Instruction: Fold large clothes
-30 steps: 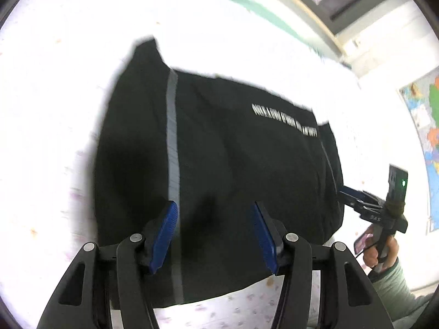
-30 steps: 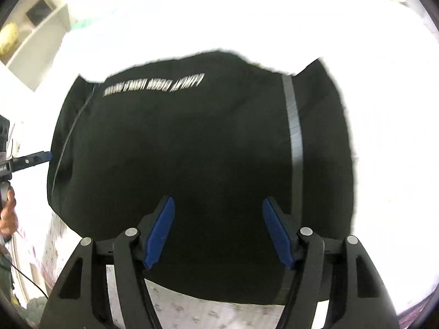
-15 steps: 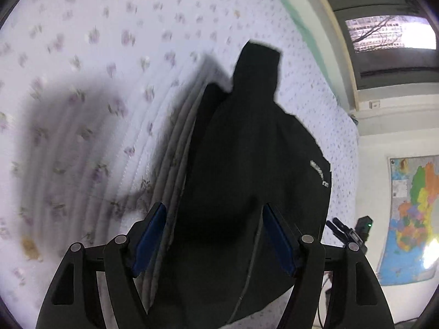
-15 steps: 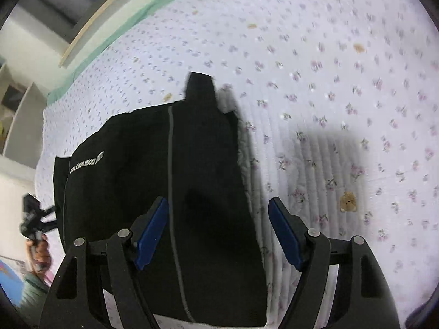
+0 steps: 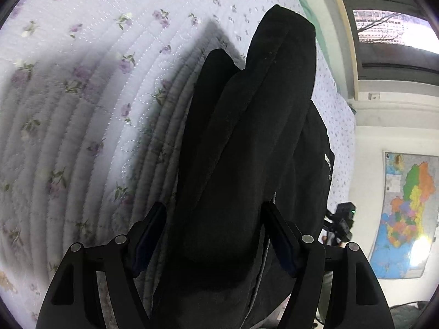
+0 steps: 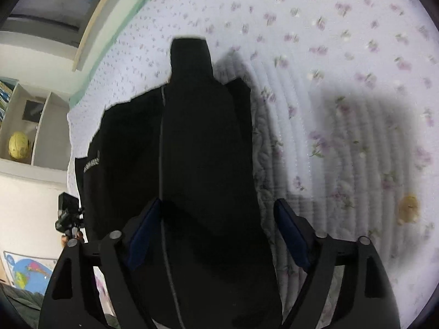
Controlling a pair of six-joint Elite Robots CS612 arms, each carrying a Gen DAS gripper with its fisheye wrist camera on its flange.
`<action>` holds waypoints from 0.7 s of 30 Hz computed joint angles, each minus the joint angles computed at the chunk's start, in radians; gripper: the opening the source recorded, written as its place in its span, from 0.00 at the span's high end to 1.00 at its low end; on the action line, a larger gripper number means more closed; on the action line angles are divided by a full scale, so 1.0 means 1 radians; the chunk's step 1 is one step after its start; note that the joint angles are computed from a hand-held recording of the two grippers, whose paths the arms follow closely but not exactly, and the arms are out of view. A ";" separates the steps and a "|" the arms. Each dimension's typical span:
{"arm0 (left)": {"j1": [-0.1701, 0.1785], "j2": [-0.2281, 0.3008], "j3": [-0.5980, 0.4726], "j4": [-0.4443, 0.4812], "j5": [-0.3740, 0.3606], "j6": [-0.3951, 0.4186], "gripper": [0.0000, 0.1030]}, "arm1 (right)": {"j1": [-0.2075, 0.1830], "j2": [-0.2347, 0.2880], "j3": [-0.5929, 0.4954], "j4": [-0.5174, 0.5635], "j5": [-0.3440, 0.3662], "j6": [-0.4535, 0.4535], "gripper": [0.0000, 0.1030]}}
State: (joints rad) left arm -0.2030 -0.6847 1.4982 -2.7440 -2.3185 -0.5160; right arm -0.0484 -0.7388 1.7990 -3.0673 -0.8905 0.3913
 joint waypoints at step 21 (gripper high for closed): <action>-0.044 0.003 0.016 -0.120 0.027 -0.093 0.55 | 0.063 0.005 -0.057 0.075 -0.004 -0.080 0.36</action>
